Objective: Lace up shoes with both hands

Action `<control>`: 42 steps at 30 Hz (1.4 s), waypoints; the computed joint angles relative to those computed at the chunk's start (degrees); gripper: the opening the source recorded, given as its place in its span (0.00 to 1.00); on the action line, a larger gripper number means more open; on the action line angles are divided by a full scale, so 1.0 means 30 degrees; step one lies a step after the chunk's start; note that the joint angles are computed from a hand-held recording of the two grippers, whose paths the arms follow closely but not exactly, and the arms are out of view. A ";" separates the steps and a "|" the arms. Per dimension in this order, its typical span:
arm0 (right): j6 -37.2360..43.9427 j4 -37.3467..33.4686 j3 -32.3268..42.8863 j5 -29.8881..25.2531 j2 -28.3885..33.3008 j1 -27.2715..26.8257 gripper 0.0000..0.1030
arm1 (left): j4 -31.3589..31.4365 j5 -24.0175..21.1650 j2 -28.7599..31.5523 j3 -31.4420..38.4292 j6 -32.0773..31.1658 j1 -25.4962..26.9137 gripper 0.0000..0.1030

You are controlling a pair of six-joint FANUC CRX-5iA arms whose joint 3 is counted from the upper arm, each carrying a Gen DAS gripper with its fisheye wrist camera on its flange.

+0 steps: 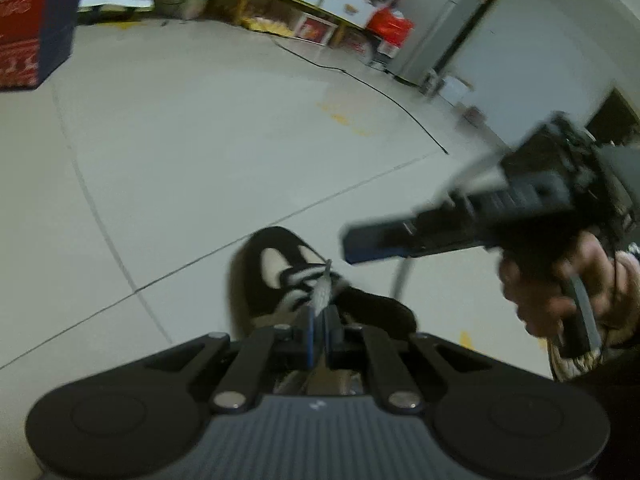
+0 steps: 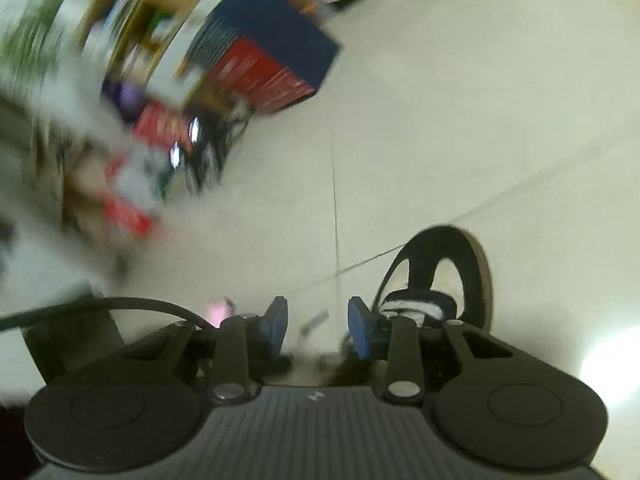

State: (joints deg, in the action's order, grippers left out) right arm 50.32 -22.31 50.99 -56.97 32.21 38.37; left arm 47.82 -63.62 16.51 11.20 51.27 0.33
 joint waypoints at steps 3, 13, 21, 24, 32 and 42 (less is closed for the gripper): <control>-0.2258 -0.1522 -0.1624 0.1640 -0.0834 -0.0495 0.35 | -0.0109 -0.0191 -0.0022 0.0186 -0.0414 -0.0091 0.05; -0.3213 -0.3480 -0.2259 0.1682 -0.1098 -0.0734 0.03 | 0.0114 -0.0504 -0.0007 0.0168 -0.0385 -0.0115 0.05; -0.2641 -0.3625 -0.2060 0.1731 -0.1014 -0.0760 0.04 | 0.0265 -0.0119 0.0265 0.0321 0.0376 -0.0372 0.18; -0.2638 -0.4139 -0.2329 0.2040 -0.1149 -0.0810 0.04 | 0.0254 0.0007 0.0386 0.0473 0.0216 -0.0506 0.18; -0.2722 -0.4850 -0.2419 0.2192 -0.1259 -0.0906 0.04 | 0.0688 0.0171 0.0404 0.0196 0.1054 -0.0452 0.06; -0.3293 -0.4172 -0.2082 0.1586 -0.1050 -0.0825 0.08 | -0.1342 -0.0635 0.0747 0.1381 0.2593 -0.0364 0.03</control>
State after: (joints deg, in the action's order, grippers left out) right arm 40.44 -34.83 44.74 -52.21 29.06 35.89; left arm 43.79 -65.53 18.76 15.34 59.05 -0.76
